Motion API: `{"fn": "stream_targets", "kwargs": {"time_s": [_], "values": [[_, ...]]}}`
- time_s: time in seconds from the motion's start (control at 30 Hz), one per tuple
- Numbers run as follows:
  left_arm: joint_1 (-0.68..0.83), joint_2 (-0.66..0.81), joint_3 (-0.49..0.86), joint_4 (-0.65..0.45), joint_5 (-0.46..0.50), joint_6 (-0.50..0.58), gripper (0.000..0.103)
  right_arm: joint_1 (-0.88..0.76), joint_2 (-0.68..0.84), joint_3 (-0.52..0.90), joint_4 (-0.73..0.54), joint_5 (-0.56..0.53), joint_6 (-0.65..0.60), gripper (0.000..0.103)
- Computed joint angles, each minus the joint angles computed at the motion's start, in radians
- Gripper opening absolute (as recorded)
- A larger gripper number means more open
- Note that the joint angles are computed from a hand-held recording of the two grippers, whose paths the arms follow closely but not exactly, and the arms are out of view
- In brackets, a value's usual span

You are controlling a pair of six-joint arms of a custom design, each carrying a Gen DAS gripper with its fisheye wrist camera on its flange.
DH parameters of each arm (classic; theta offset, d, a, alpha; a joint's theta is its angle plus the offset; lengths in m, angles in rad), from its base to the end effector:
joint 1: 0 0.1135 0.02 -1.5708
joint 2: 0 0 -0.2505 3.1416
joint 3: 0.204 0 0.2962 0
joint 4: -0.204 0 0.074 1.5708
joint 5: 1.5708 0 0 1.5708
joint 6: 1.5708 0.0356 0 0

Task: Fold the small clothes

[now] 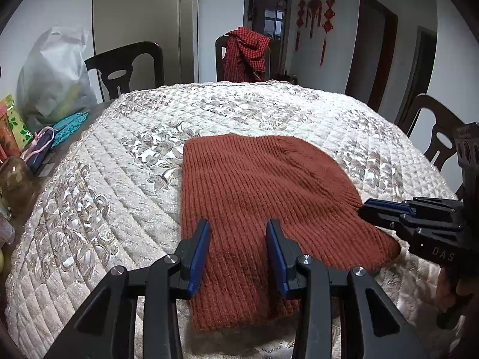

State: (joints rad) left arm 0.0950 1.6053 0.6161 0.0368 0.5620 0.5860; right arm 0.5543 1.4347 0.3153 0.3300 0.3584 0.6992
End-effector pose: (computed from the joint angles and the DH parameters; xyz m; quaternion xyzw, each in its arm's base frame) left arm 0.2989 0.0094 0.0696 0.3043 0.8673 -0.1514 0.3638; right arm 0.2125 0.1168 0.0507 0.1336 0.9025 0.0863 0.4002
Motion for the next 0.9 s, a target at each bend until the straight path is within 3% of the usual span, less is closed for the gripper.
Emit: {"fn": "stream_targets", "kwargs": {"time_s": [0.07,0.3,0.43,0.7,0.9], "values": [[-0.005,-0.010,-0.013,0.011,-0.017,-0.005,0.041,0.008,0.028,0.018,-0.019,0.008,-0.013,0.014],[0.026,-0.102,-0.076,-0.026,0.024,0.007,0.041,0.140,-0.095,-0.016,-0.082,0.122,0.010,0.014],[0.020,-0.077,-0.086,-0.006,0.003,0.011,0.041,0.149,0.042,0.033,-0.059,0.111,0.004,0.015],[0.057,-0.114,-0.122,-0.018,0.022,0.028,0.041,0.173,-0.069,-0.027,-0.058,0.134,0.028,0.015],[0.088,-0.119,-0.147,-0.022,0.037,0.067,0.041,0.171,0.013,-0.014,-0.048,0.099,0.054,0.016]]}}
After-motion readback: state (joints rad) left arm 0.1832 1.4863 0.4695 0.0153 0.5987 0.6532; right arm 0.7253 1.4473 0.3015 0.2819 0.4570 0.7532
